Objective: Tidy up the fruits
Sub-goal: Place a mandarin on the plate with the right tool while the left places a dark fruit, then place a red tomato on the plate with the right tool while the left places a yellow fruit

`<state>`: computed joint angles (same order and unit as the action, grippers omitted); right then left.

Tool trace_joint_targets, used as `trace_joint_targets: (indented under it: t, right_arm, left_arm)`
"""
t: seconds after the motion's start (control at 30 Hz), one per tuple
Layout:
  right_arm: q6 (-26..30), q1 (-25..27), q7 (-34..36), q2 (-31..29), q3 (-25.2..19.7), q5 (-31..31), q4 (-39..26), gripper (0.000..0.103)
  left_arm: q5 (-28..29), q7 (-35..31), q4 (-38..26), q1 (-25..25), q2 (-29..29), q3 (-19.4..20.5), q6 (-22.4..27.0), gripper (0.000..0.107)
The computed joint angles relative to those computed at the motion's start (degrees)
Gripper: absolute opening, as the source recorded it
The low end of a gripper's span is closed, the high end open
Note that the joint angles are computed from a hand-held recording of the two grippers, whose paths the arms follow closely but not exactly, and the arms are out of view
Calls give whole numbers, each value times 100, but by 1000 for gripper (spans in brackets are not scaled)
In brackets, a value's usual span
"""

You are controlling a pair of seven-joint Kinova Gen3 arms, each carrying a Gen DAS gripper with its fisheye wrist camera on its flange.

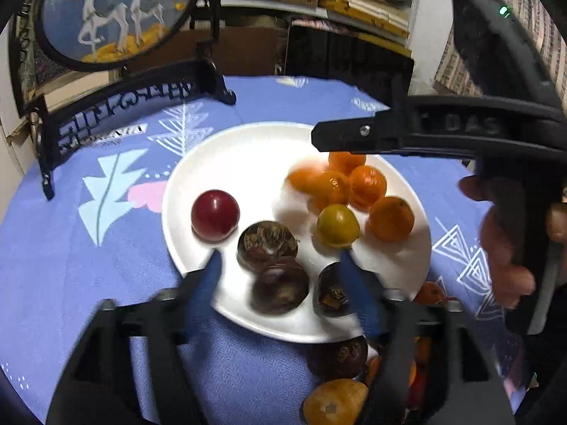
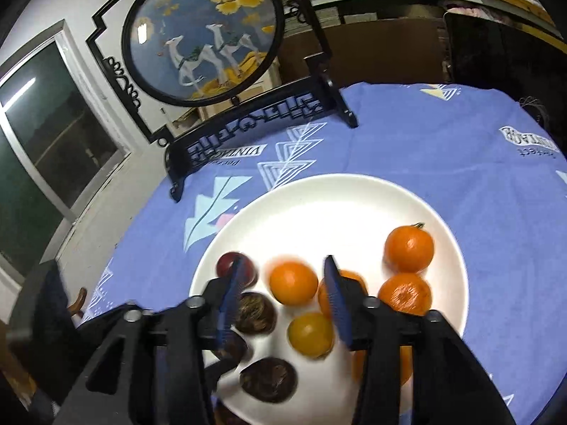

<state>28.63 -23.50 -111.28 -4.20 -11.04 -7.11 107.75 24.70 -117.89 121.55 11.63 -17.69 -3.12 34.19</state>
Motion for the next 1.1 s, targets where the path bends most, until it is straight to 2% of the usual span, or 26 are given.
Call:
trace_joint_targets:
  t: [0.13,0.27,0.43,0.5,0.53,0.6,0.63,0.8,0.83,0.87,0.93,1.0,1.1]
  right_arm:
    - [81,-9,-30,-348,-44,39,256,50]
    - [177,-45,65,-1167,-23,-226,886,51]
    - [214,118,-256,-2261,-311,-295,1751,55]
    - [183,85,-350,-2549,-320,-407,2032,55]
    - [176,34,-360,-2620,-284,-472,2121,55]
    - [143,-45,-401,-2777,-253,-606,2300,55]
    - [115,-63,-426,-2829,-273,-653,2355,55]
    - [208,-45,-486,-2990,-468,-654,2396,55]
    - [231,-3,-508,-3017,-521,-629,2401,55]
    - [255,56,-540,-3031,-577,-599,2401,55]
    - [286,112,-570,-3008,-566,-569,2421,55]
    - [354,214,-619,-2926,-588,-515,2436,55]
    - [450,409,-707,-2765,-757,-346,2413,54]
  left_arm:
    - [-106,-67,110,69,-347,-29,187,73]
    - [-435,-48,293,108,-819,92,557,73]
    - [-636,25,530,188,-1351,54,967,73]
    - [-726,152,628,117,-1416,183,1011,73]
    - [-748,228,651,91,-1395,238,1015,71]
    - [-674,282,653,158,-1174,180,1055,58]
    - [-612,255,659,202,-1101,107,1048,57]
    - [212,-439,604,429,-577,-782,1252,55]
    - [356,-579,611,413,-534,-890,1332,54]
    - [491,-740,625,403,-511,-981,1398,47]
    - [614,-897,681,317,-591,-925,1406,40]
    - [665,-931,742,159,-710,-755,1340,40]
    - [970,-1227,827,71,-862,-965,1325,40]
